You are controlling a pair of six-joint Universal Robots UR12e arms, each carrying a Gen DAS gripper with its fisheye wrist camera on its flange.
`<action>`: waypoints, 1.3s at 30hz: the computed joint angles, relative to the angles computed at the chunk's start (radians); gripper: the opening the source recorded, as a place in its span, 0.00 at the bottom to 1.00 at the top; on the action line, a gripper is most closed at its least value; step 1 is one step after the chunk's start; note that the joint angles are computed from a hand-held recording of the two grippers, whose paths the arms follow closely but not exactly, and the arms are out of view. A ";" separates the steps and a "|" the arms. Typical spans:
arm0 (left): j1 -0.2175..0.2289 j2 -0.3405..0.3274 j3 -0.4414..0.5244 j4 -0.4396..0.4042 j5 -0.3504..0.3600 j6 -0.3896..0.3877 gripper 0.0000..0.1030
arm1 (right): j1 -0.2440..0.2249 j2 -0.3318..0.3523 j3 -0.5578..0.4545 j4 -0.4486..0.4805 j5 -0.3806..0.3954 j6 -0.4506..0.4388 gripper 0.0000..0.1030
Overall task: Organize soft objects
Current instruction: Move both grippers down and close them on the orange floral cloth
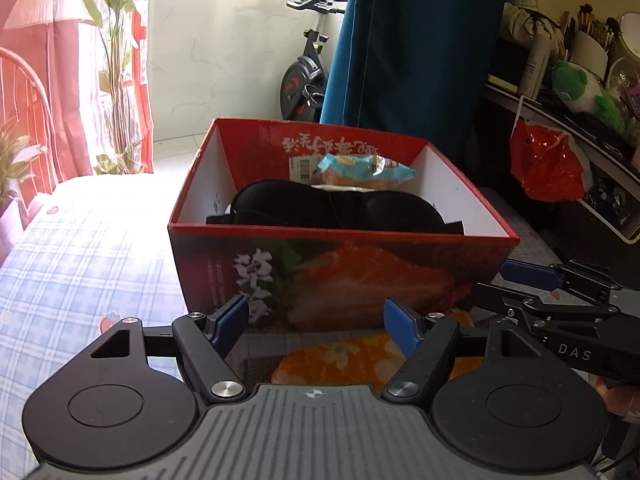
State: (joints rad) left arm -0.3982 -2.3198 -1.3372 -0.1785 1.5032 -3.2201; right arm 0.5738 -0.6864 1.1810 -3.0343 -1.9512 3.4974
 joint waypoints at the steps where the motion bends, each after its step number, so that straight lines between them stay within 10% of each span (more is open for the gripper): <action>1: 0.000 0.000 -0.005 -0.001 -0.006 -0.007 0.74 | 0.001 0.000 0.004 0.000 0.005 0.012 0.45; 22: 0.029 -0.039 -0.052 -0.029 -0.115 -0.167 0.76 | 0.023 -0.013 0.103 0.046 0.025 0.230 0.60; 29: 0.030 -0.030 -0.088 0.050 -0.139 -0.145 0.42 | 0.015 -0.011 0.109 0.040 0.062 0.283 0.61; 39: 0.020 0.006 -0.161 0.172 -0.082 -0.165 0.26 | 0.022 -0.016 0.128 -0.070 0.050 0.246 0.26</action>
State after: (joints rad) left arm -0.3785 -2.3134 -1.4984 -0.0061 1.4212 -3.3848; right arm 0.5961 -0.7028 1.3087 -3.1039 -1.9016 3.7438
